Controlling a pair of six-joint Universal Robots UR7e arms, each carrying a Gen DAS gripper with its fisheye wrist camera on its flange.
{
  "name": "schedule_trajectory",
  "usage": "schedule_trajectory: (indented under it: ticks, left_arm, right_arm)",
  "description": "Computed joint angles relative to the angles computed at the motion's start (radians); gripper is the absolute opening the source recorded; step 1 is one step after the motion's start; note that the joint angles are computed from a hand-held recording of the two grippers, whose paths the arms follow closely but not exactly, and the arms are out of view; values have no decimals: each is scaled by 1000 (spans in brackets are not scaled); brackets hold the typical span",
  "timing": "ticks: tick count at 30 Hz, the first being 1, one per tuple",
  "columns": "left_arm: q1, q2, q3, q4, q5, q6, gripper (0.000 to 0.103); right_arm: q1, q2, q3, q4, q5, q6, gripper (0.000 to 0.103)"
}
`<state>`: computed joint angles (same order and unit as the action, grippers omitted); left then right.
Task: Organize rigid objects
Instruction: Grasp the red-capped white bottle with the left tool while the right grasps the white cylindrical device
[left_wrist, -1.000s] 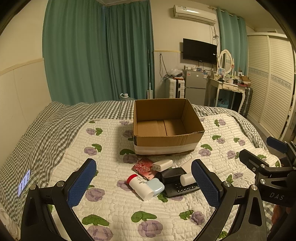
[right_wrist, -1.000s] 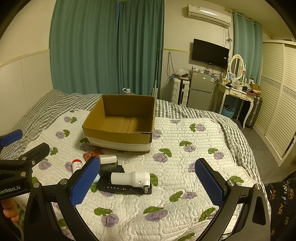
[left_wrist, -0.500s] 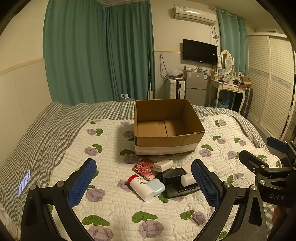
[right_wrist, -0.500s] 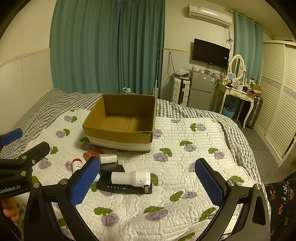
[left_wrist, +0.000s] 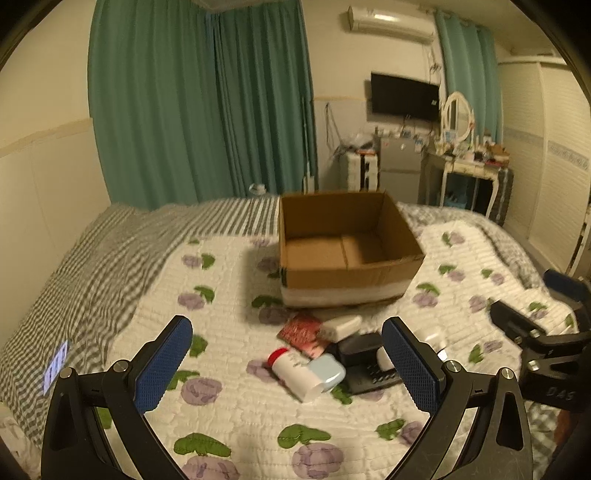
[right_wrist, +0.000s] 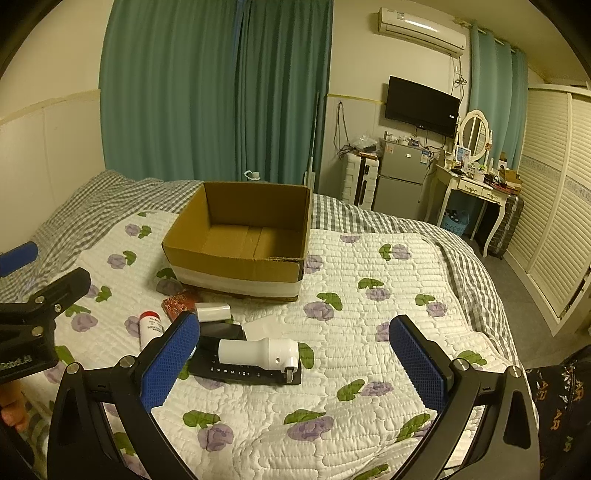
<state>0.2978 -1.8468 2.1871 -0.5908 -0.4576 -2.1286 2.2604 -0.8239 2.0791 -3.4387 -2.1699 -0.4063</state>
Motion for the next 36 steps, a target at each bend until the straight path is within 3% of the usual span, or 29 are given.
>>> schedule_trajectory:
  ticks: [5, 11, 18, 24, 30, 31, 34, 36]
  left_arm:
    - [124, -4, 36, -146, 12, 147, 103]
    - [285, -16, 68, -370, 21, 321, 102]
    - [380, 2, 88, -551, 42, 475, 102]
    - [461, 19, 108, -703, 30, 589, 100]
    - [540, 50, 132, -972, -20, 818, 98]
    - [555, 61, 131, -1005, -29, 844, 93]
    - [563, 50, 157, -1157, -56, 952, 53]
    - [563, 52, 154, -1162, -70, 959, 52]
  right_arm:
    - [-22, 45, -30, 17, -18, -33, 103]
    - [-73, 94, -71, 87, 13, -16, 103]
    - [-118, 180, -132, 213, 44, -16, 103]
    - [-138, 229, -161, 205, 41, -44, 103]
    - [-150, 242, -172, 209, 57, -38, 103]
    - [-148, 247, -176, 208, 55, -41, 103]
    - [-148, 247, -173, 202, 52, -49, 103]
    - [-149, 246, -172, 201, 50, -44, 103]
